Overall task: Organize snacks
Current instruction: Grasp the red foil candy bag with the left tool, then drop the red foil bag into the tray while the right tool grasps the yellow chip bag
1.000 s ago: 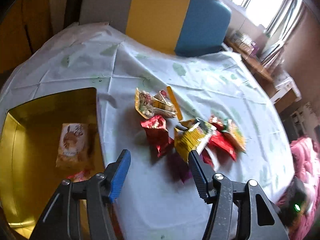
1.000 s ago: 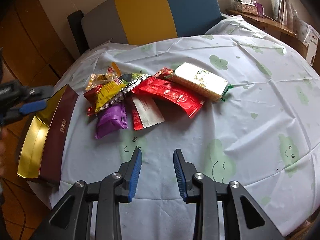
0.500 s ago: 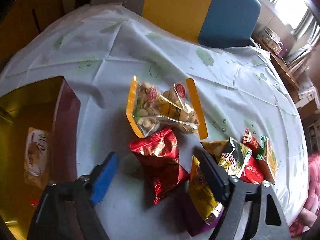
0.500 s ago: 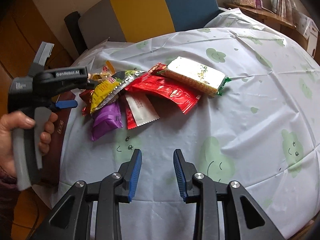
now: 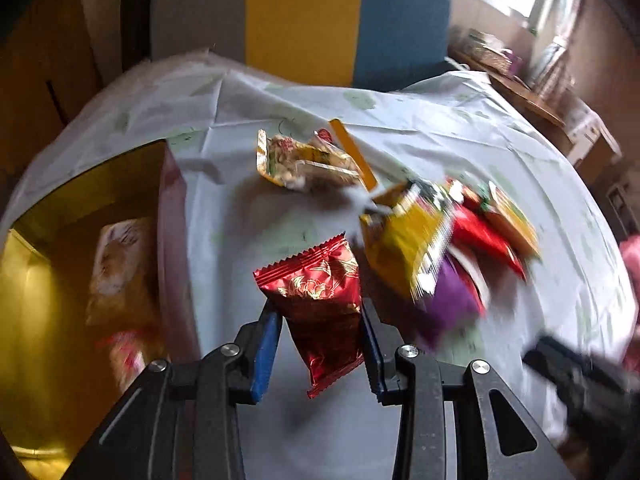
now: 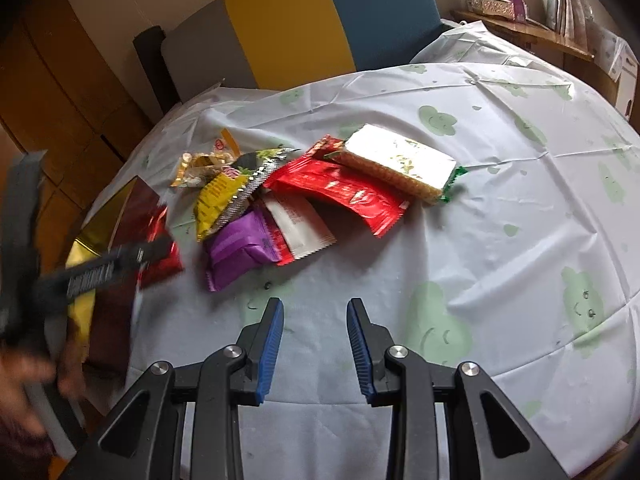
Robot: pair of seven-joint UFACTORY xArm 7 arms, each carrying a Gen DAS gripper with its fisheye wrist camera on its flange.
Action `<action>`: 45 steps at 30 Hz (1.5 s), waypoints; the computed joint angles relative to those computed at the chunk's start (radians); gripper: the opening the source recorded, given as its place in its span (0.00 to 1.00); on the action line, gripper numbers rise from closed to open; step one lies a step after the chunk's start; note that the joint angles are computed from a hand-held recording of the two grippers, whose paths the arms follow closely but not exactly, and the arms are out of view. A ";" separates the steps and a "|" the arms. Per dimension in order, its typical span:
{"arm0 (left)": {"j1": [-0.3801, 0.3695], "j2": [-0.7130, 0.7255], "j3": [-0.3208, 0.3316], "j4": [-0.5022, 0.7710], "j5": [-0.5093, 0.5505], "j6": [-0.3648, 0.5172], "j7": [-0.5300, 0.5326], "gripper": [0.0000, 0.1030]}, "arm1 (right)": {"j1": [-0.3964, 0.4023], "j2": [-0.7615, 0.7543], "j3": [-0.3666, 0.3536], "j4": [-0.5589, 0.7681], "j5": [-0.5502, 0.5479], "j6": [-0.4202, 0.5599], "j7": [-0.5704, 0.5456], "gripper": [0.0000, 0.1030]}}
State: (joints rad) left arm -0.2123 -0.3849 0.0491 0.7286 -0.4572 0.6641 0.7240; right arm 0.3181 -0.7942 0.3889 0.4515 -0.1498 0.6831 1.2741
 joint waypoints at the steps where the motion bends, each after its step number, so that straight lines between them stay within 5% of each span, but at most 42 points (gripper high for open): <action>1: -0.004 -0.018 0.008 -0.017 -0.010 0.001 0.019 0.37 | 0.001 0.011 -0.005 0.005 0.002 -0.011 -0.005 0.32; 8: -0.006 -0.196 0.089 -0.140 -0.045 0.072 0.138 0.37 | -0.025 0.154 -0.062 0.086 0.017 -0.192 -0.080 0.32; 12: 0.008 -0.259 0.124 -0.156 -0.057 0.101 0.164 0.37 | -0.074 0.279 -0.069 0.170 0.008 -0.249 -0.101 0.44; 19: 0.042 -0.303 0.203 -0.130 -0.099 0.145 0.205 0.37 | -0.105 0.472 -0.084 0.317 -0.031 -0.195 -0.061 0.59; 23: 0.089 -0.257 0.248 -0.065 -0.130 0.168 0.199 0.37 | -0.105 0.573 -0.076 0.433 -0.132 -0.068 -0.017 0.60; 25: 0.121 -0.210 0.257 -0.028 -0.139 0.159 0.178 0.37 | -0.083 0.610 -0.094 0.465 -0.154 -0.032 -0.022 0.56; 27: 0.158 -0.152 0.258 0.008 -0.145 0.143 0.148 0.37 | -0.060 0.618 -0.123 0.455 -0.153 -0.057 -0.040 0.41; 30: 0.211 -0.068 0.246 0.054 -0.135 0.143 0.099 0.37 | -0.041 0.611 -0.142 0.447 -0.155 -0.072 -0.052 0.36; 36: 0.281 0.021 0.184 0.077 -0.100 0.141 0.027 0.38 | -0.027 0.568 -0.155 0.387 -0.118 -0.144 -0.070 0.34; 45: 0.273 0.048 0.139 0.071 -0.107 0.102 0.044 0.39 | -0.045 0.506 -0.136 0.318 -0.087 -0.224 -0.079 0.34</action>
State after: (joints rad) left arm 0.0606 -0.3373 0.1886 0.7992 -0.5645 0.7658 0.7680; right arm 0.2733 -0.2880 0.2531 0.7694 -0.2367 0.4593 1.1949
